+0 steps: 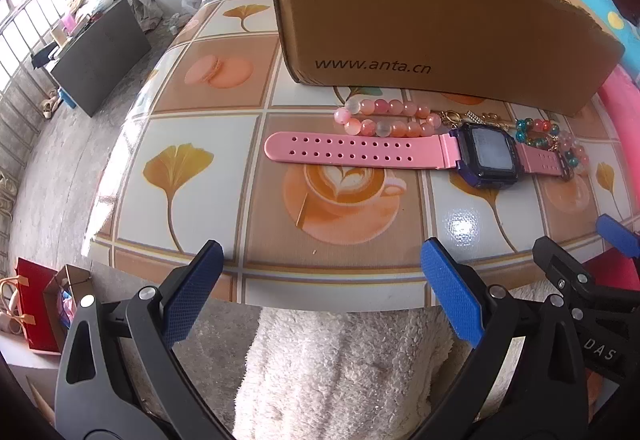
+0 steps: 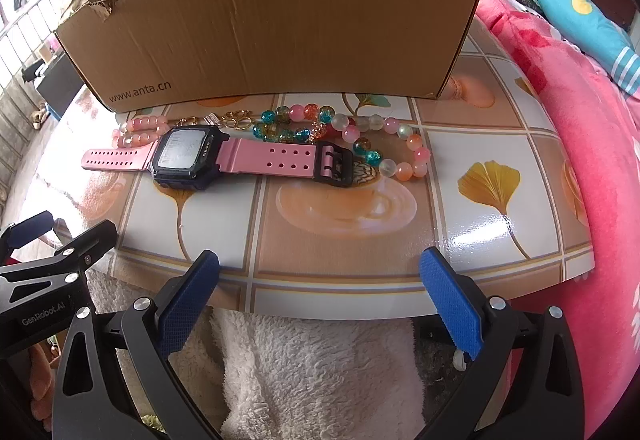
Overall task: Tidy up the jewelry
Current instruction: 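Move both tools toward the pink-strap smartwatch on the table, then grip the watch face with the right tool while the left tool grips the pink strap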
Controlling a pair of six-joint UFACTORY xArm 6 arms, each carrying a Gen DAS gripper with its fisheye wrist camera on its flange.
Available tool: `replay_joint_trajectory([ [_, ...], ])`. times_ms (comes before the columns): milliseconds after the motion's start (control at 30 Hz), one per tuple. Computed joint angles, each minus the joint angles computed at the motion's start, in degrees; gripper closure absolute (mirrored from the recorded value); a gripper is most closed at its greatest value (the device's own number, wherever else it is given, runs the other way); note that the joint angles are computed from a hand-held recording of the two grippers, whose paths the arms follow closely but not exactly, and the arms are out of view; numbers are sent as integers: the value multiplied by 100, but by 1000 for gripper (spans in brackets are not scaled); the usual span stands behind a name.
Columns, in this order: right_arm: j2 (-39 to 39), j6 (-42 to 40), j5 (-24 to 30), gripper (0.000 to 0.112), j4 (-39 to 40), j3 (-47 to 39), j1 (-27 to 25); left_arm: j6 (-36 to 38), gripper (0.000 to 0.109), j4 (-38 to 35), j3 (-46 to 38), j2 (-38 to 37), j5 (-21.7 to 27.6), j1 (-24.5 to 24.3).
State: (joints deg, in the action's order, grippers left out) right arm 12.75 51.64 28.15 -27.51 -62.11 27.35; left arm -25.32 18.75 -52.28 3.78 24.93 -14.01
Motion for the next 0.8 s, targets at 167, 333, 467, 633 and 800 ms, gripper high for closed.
replay_joint_trajectory([
  [167, 36, -213, -89, 15, 77, -14, -58, 350, 13, -306, -101, 81, 44, 2],
  [333, 25, -807, -36, 15, 482, -39, -81, 1094, 13, -1035, -178, 137, 69, 36],
  [467, -47, -1374, -172, 15, 950, -22, -68, 1625, 13, -1565, -101, 84, -130, 158],
  [633, 29, -1438, -591, 17, 115, -231, 100, 1889, 17, -1768, -16, 31, -569, 325],
  [800, 465, -2142, -785, 35, 347, -750, 222, 2082, 38, -1824, -319, 259, -647, 324],
])
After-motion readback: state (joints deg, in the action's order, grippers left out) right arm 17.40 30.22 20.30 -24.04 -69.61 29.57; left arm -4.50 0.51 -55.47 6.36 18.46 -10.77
